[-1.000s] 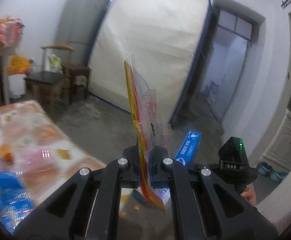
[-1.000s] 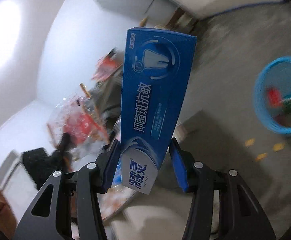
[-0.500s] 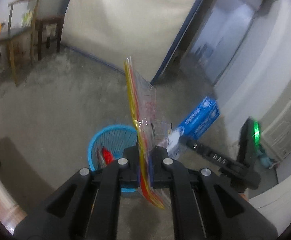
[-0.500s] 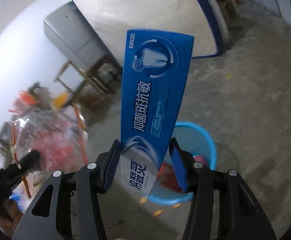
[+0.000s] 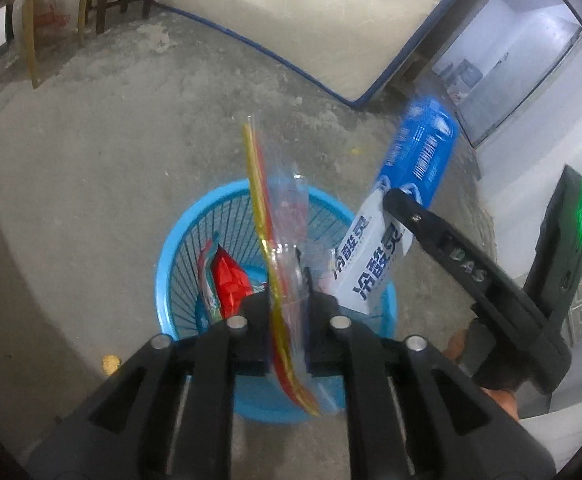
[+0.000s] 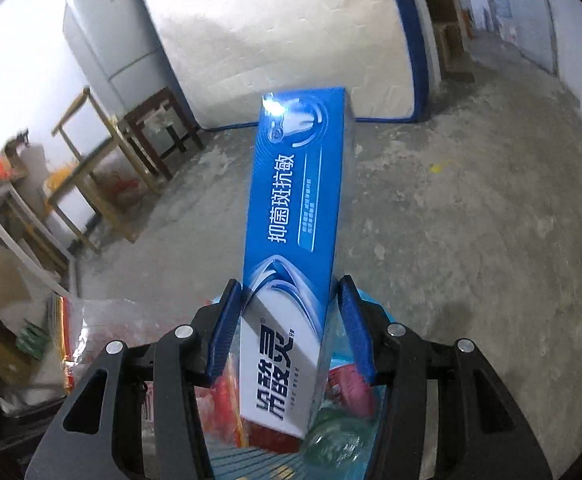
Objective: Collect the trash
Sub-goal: 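Carry the wrapper and toothpaste box to the wastebasket and open both tools, then move both open tools back toward the table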
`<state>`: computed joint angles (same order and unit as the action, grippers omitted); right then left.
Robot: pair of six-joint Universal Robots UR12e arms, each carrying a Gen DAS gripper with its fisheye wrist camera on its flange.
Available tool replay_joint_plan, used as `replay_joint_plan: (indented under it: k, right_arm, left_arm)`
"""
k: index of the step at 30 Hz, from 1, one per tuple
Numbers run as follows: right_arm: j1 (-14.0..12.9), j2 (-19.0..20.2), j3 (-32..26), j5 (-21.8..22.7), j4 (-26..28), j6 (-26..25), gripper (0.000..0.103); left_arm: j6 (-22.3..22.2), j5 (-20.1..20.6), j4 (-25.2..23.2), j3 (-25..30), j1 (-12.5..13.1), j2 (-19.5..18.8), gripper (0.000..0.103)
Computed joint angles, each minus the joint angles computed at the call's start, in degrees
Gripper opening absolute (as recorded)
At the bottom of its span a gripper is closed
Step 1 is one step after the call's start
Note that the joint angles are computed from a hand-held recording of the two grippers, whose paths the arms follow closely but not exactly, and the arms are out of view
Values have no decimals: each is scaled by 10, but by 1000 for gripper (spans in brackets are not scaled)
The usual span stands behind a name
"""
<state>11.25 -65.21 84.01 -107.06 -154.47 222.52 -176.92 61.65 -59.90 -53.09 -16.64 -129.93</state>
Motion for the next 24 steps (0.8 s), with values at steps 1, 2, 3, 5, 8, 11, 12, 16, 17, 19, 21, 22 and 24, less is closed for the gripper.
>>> replay_joint_plan:
  k: [1, 2, 3, 5, 8, 11, 12, 16, 17, 19, 21, 22, 24]
  right_arm:
    - [3, 8, -7, -6, 10, -4, 49]
    - [2, 14, -9, 0, 23, -10, 49]
    - [3, 16, -10, 4, 34, -13, 49]
    - [3, 21, -11, 10, 52, -23, 49]
    - [2, 14, -3, 15, 61, -26, 49]
    - [-1, 6, 7, 22, 57, -21, 49]
    - [-2, 3, 11, 23, 56, -19, 49]
    - [-8, -9, 21, 32, 53, -13, 49]
    - [-9, -13, 24, 33, 52, -12, 49]
    - [-10, -18, 29, 34, 49, -11, 49]
    - [-12, -27, 39, 39, 40, -3, 49]
    - [-12, -33, 45, 42, 34, 2, 49]
    - [-11, -43, 57, 46, 26, 12, 49]
  left_arm:
    - [2, 2, -7, -1, -1, -3, 15]
    - [6, 8, -14, -2, -3, -3, 17]
    - [9, 7, -16, -10, -2, 0, 21]
    - [15, 4, -22, -15, -1, 0, 34]
    - [15, 14, -25, -20, 2, 2, 54]
    - [-2, 14, -16, -21, 6, 2, 63]
    - [-6, 14, -8, -28, 6, 6, 66]
    - [-18, 2, 16, -39, 8, 18, 69]
    - [-21, -2, 21, -41, 9, 20, 69]
    - [-23, -14, 39, -55, 13, 32, 69]
    - [-23, -20, 50, -52, 14, 31, 70]
    - [-22, -19, 57, -56, 14, 36, 70]
    - [-23, -24, 60, -62, 16, 45, 70]
